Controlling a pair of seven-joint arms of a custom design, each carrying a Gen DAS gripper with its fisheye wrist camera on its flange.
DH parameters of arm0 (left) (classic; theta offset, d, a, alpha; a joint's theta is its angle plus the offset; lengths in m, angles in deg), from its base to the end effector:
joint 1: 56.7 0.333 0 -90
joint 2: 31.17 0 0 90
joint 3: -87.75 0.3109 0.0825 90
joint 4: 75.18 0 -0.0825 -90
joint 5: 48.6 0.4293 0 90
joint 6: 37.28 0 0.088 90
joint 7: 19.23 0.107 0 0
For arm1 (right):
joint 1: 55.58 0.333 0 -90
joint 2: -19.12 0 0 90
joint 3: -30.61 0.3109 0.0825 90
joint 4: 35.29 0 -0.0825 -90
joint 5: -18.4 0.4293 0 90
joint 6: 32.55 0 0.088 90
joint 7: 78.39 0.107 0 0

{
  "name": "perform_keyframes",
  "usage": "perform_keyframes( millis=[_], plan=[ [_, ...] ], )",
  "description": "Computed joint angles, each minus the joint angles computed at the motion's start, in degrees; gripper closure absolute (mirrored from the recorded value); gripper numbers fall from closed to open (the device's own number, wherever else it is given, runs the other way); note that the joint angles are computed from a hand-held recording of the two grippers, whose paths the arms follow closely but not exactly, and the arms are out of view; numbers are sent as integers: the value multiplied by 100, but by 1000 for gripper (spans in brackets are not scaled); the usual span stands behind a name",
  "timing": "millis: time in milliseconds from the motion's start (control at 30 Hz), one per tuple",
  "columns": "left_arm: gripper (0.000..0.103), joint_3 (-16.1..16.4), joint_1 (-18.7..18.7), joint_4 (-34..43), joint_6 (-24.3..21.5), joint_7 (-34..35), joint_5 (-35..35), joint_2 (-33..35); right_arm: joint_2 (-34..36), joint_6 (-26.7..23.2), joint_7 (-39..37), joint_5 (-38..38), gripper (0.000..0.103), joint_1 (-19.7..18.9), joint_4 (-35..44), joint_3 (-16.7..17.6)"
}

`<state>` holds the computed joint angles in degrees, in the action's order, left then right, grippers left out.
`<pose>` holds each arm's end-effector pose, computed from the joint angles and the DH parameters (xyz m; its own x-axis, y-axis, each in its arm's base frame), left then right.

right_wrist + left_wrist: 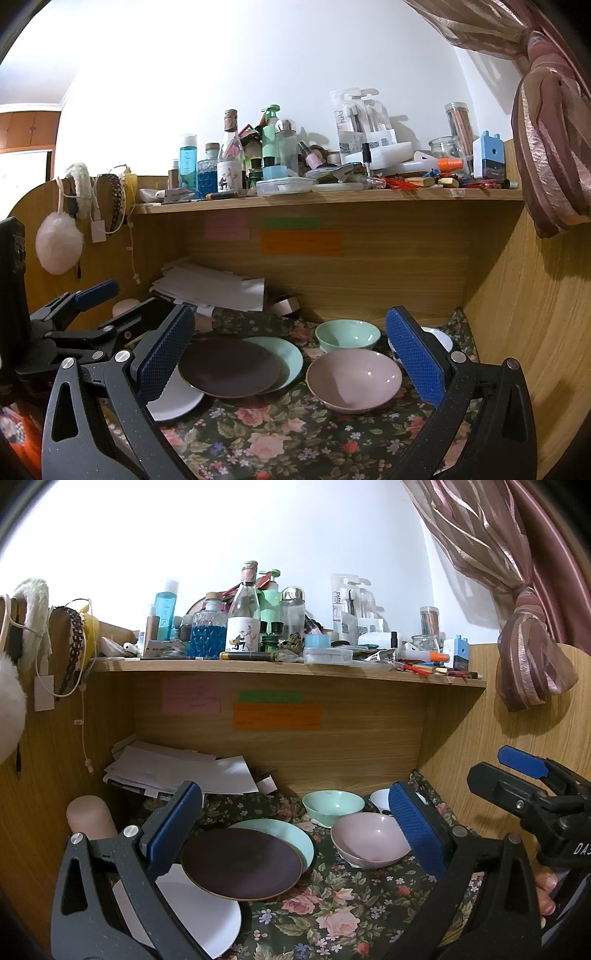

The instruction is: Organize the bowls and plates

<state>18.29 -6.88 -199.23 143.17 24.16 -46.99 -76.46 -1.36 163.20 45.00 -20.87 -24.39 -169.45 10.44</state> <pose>0.4737 -0.3434 0.5941 -0.0389 -0.9984 0.0414 -0.1834 -0.0336 -0.9825 0.4881 0.1463 0.6017 0.3882 -0.9186 -0.0740 -0.2050 -0.0078 -0.9787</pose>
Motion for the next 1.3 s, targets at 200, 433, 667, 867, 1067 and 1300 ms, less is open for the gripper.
perform_keyframes(
  millis=[200, 433, 667, 867, 1067, 1300],
  plan=[
    [0, -2, -13, -14, -6, 0, 17, 44, 18, -18, 0, -70, 0, 203, 25, -178],
    [0, 7, -13, -39, 26, -12, 16, 42, 28, -8, 11, -70, 0, 210, 23, -187],
    [0, 2, 7, -50, 99, -12, -11, 9, 36, -32, 42, -98, 0, 319, 44, -289],
    [0, 5, 7, -60, 130, 13, -51, -4, 35, -42, 44, -133, 0, 426, 61, -391],
    [0, 6, 3, -64, 122, 31, -70, -20, 46, -34, 28, -121, 0, 482, 66, -441],
    [0, -82, 138, -21, 79, 33, -52, -14, 187, -73, -5, -44, 0, 368, 160, -293]
  ],
)
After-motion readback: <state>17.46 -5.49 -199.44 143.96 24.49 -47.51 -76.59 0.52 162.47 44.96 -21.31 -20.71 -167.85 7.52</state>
